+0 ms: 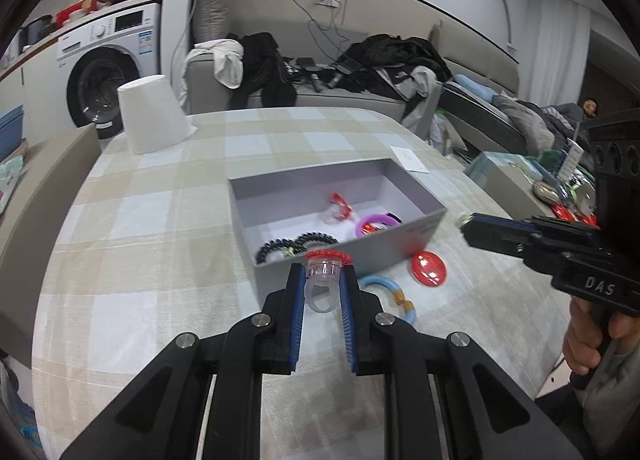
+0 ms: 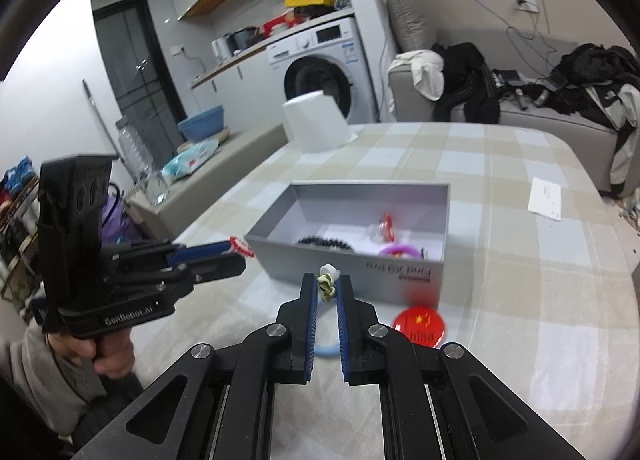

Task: Organize jewelry
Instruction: 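Carry both charms into the grey box and open both tools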

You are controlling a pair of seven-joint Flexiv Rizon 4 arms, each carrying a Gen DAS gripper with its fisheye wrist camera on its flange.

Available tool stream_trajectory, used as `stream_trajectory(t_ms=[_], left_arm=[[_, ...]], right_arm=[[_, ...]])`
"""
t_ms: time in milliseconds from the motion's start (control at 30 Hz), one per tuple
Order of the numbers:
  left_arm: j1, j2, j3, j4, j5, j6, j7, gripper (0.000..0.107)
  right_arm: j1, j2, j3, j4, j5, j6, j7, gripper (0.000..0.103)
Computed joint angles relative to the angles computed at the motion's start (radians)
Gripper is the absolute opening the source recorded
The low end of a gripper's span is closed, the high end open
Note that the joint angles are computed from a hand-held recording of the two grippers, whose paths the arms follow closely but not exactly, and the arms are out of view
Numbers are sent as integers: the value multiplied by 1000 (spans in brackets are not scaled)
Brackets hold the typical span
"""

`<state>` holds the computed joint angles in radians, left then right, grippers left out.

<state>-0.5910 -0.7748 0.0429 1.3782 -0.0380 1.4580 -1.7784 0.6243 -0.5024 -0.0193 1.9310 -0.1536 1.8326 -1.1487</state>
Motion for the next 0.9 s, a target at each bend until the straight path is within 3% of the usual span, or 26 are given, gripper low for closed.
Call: stream_trajectory(t_ms=[133,700,900], left_arm=[[-17,-16,34,-31,-3,6,-38,13],[-41,-95,106,-196,51,-73,-133,13],[-31,-104,101,-221,80,-121,-160,13]], right_arm=[[68,-9,-81,-23,52,11,21,9],[22,-77,-69,-138,32,-59,127,9],[-4,-93,-52,-159,0,-98,179,10]])
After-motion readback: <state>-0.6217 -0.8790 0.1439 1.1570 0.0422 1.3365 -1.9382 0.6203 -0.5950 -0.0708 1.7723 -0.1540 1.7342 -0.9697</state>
